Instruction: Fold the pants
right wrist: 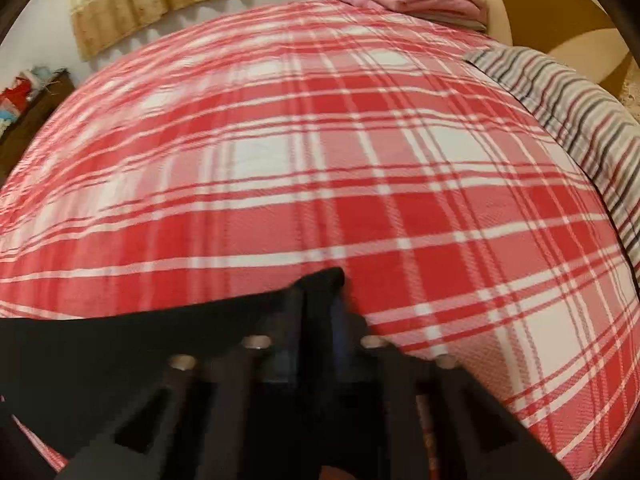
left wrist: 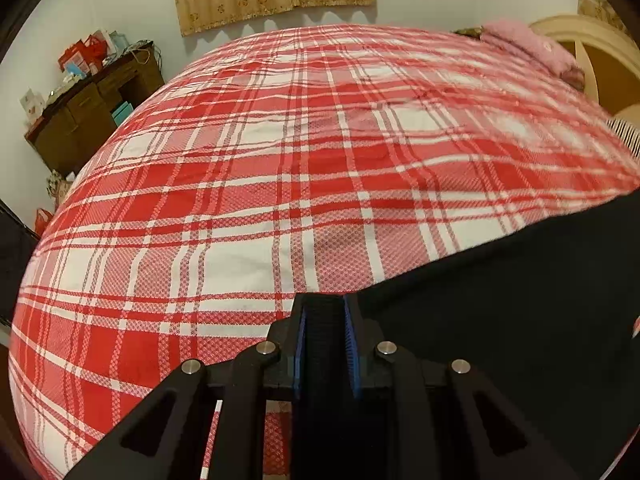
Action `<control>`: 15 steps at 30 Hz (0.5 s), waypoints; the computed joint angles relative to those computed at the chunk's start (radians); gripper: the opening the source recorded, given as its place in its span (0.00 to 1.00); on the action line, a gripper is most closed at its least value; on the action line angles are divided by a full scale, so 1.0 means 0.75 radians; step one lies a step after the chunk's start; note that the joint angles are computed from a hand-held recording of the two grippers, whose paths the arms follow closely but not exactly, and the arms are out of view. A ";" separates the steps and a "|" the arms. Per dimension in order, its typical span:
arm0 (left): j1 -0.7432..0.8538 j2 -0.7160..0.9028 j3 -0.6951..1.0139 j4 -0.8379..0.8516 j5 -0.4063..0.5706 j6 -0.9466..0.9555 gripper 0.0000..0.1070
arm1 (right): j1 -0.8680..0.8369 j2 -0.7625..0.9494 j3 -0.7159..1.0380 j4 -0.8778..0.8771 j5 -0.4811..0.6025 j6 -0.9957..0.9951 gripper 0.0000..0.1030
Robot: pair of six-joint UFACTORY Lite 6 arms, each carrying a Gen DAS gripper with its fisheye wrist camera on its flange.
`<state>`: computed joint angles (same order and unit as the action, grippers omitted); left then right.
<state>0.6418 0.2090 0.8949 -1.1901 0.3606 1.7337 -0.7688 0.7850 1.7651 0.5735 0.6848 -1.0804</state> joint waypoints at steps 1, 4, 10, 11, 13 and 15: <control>0.017 -0.007 0.005 0.002 0.032 -0.008 0.15 | 0.002 -0.060 -0.080 0.027 -0.048 -0.046 0.12; 0.120 -0.081 -0.024 -0.081 0.187 0.082 0.14 | -0.050 -0.313 -0.363 0.305 -0.072 -0.367 0.12; 0.378 -0.243 -0.104 -0.067 0.550 0.145 0.14 | -0.338 -0.844 -0.820 0.765 0.226 -0.907 0.11; 0.441 -0.269 -0.124 -0.057 0.630 0.166 0.14 | -0.407 -0.936 -0.888 0.803 0.311 -0.973 0.11; 0.531 -0.308 -0.162 -0.046 0.740 0.210 0.14 | -0.514 -1.018 -0.920 0.851 0.459 -1.012 0.11; 0.656 -0.338 -0.207 -0.025 0.876 0.279 0.14 | -0.619 -0.993 -0.888 0.868 0.582 -1.045 0.11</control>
<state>1.1336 -0.0447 0.7396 -1.2088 1.0175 1.9433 -1.2333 0.0404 1.0994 1.2246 1.1214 -1.8645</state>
